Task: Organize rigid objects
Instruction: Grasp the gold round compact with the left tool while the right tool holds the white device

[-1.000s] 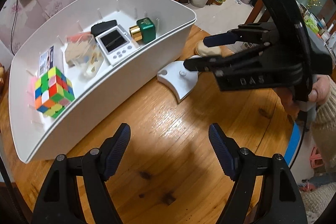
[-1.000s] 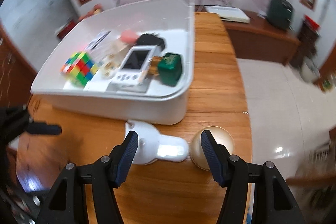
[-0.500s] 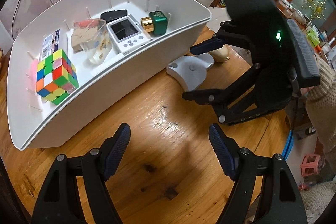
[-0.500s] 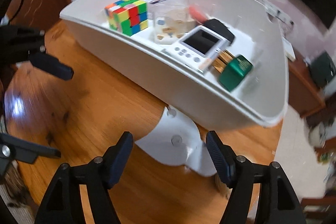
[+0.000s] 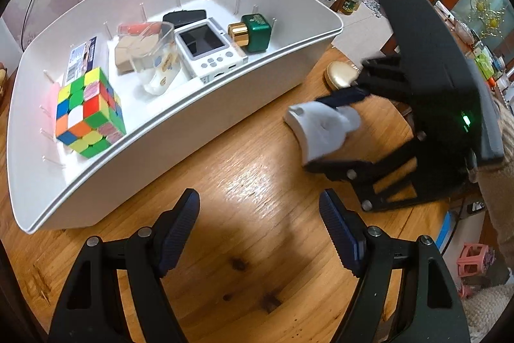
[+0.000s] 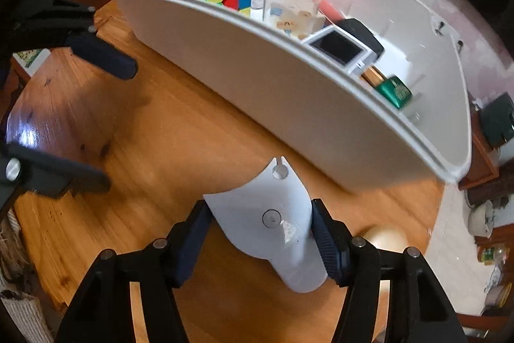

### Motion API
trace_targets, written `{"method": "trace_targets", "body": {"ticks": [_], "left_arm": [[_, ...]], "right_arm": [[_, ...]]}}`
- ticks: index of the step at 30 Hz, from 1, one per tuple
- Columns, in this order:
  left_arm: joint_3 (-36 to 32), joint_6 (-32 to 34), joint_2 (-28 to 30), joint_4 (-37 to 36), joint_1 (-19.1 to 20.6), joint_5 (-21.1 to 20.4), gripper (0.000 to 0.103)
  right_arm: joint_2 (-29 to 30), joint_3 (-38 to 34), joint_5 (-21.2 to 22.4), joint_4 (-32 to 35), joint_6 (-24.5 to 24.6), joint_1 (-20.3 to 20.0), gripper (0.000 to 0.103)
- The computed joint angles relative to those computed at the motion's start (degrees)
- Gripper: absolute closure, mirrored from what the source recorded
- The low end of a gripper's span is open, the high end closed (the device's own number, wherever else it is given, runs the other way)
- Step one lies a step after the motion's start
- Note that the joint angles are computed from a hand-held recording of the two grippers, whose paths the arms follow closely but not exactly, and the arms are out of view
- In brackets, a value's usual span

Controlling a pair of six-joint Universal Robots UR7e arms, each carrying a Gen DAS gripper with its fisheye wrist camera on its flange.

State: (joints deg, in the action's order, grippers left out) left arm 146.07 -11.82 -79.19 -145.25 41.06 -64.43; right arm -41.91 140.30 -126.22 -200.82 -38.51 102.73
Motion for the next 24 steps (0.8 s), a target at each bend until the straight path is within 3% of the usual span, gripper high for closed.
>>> {"method": "trace_targets", "body": {"ticks": [12,17,20,24], "left_arm": [[-3.86,-0.68,12.89,-8.06,-5.27,-1.20,0.023],[-7.44,-3.07,21.38,-11.82,-5.76,-0.50,0.023],[-9.65,-4.67,25.05,-12.49,-5.53,0.32,0.023],[-11.83,-7.53,29.35,-12.78,-5.58,0.59,0.023]], "right_arm": [[0.22,12.10,-2.69,-22.94,8.81,-5.02,0.040],[2.10,13.01,-4.63,-27.83,15.32,-3.88,0.040],[4.80,16.14,-4.47,-35.57,18.13,-4.06,0.040],[7.08,16.06,-5.81,-38.33,22.05,-2.34,0.040]]}}
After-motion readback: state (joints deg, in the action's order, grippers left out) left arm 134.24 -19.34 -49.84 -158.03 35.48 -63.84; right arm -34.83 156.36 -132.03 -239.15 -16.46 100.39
